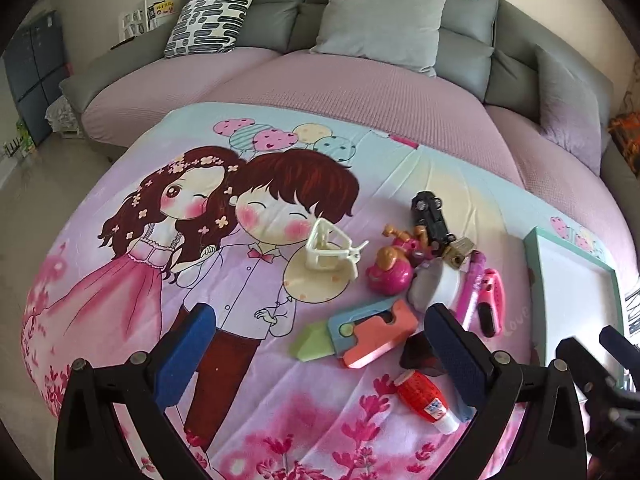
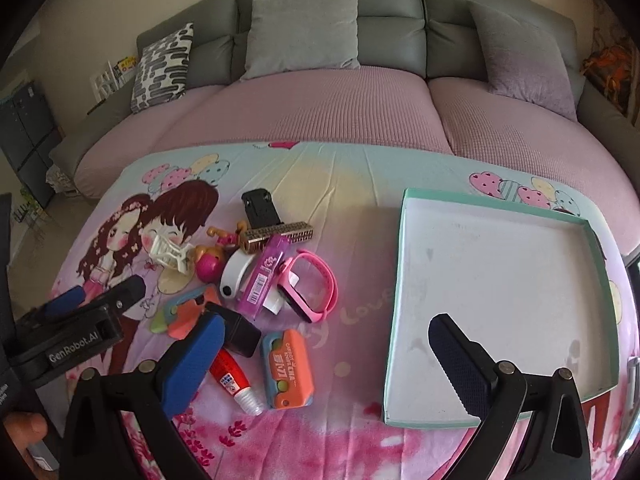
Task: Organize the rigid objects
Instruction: 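Grasp the orange-blue toy knife with the left tool while the right tool grasps the orange-blue box cutter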
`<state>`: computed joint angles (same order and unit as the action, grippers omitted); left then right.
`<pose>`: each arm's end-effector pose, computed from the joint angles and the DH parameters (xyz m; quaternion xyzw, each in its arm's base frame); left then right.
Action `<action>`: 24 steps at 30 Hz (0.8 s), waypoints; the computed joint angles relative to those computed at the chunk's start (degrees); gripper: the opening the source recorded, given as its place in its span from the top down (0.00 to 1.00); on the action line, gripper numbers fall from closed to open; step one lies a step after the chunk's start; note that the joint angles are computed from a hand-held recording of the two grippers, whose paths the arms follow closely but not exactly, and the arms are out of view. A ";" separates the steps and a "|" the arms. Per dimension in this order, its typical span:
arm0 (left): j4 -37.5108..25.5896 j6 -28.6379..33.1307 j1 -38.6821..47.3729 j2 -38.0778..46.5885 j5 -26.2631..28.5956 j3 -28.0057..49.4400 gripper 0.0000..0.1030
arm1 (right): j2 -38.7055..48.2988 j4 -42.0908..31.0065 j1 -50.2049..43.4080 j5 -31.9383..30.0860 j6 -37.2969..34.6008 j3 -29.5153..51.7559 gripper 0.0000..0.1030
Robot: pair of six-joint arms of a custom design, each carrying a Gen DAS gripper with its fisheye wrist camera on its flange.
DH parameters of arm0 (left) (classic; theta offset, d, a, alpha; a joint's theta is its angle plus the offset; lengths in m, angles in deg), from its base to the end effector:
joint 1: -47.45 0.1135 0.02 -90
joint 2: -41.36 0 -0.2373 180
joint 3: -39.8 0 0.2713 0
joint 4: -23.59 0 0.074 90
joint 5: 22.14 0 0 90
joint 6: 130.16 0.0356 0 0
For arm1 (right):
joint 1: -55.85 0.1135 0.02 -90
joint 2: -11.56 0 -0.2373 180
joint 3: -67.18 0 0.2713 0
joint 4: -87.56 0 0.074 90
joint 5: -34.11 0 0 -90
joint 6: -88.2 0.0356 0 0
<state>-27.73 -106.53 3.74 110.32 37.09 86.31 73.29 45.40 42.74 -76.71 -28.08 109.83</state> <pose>0.1678 -0.1352 0.1310 -0.2242 0.9286 0.0390 0.2932 0.2129 -0.0366 0.1398 -0.1538 0.9413 0.0825 0.2890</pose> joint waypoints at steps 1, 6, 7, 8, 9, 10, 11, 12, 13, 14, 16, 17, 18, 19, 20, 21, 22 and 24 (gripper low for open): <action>0.73 0.25 0.59 1.01 0.45 -0.12 0.00 | 0.86 1.49 1.21 1.50 0.05 -0.71 0.00; 3.06 3.68 1.63 5.86 1.97 -0.37 0.00 | 7.11 4.28 1.67 -0.28 -0.38 -1.35 0.06; 2.56 3.84 1.39 6.67 1.72 -0.10 0.00 | 8.24 4.74 2.05 -0.13 -0.56 -1.52 0.06; 2.49 4.42 1.06 7.25 1.47 -0.09 0.00 | 9.07 5.23 2.67 0.22 -0.63 -1.82 0.06; 3.11 5.50 1.05 7.35 1.82 -0.44 0.00 | 9.62 5.83 3.36 0.68 -0.81 -2.25 0.07; 3.98 6.48 1.14 7.33 2.37 -0.89 0.00 | 9.87 6.48 3.97 1.19 -1.22 -2.77 0.08; 5.07 7.35 1.32 7.35 2.88 -1.38 0.00 | 10.23 6.90 4.63 2.09 -1.47 -2.98 0.11; 6.12 8.13 1.53 7.66 3.47 -1.67 0.00 | 10.53 7.46 4.90 2.70 -1.36 -3.27 0.14; 7.11 8.83 1.68 8.36 3.99 -1.70 0.00 | 10.98 7.76 4.90 2.80 -1.18 -3.37 0.15; 8.15 9.77 1.87 9.41 4.61 -1.55 0.00 | 11.81 7.62 4.82 2.59 -1.27 -3.14 0.15; 9.49 11.54 2.15 12.40 5.55 -0.49 0.00 | 13.08 7.57 4.92 2.20 -1.64 -2.92 0.16; 9.85 12.28 2.36 13.91 5.85 0.20 0.00 | 13.38 7.80 5.11 2.52 -1.64 -3.01 0.19; 10.42 13.00 2.60 15.24 6.05 0.69 0.00 | 13.71 8.10 5.32 2.83 -1.62 -3.10 0.21; 11.03 13.62 2.97 16.35 6.38 1.04 0.00 | 14.11 8.31 5.37 3.01 -1.69 -3.14 0.21; 11.45 14.23 3.50 17.55 7.04 1.49 0.00 | 14.69 8.59 5.53 3.31 -1.61 -3.09 0.21; 11.90 14.70 4.00 18.65 7.26 1.90 0.00 | 15.33 8.91 5.68 3.60 -1.51 -3.03 0.23; 12.31 15.03 4.27 19.41 7.35 2.17 0.00 | 15.86 9.11 5.70 3.74 -1.48 -2.99 0.23; 13.59 16.52 5.01 20.90 7.93 2.73 0.00 | 17.20 9.35 6.02 3.99 -1.29 -2.51 0.24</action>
<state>-14.13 -90.01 8.75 131.22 45.02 89.05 90.49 54.74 48.76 -72.72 -29.37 107.32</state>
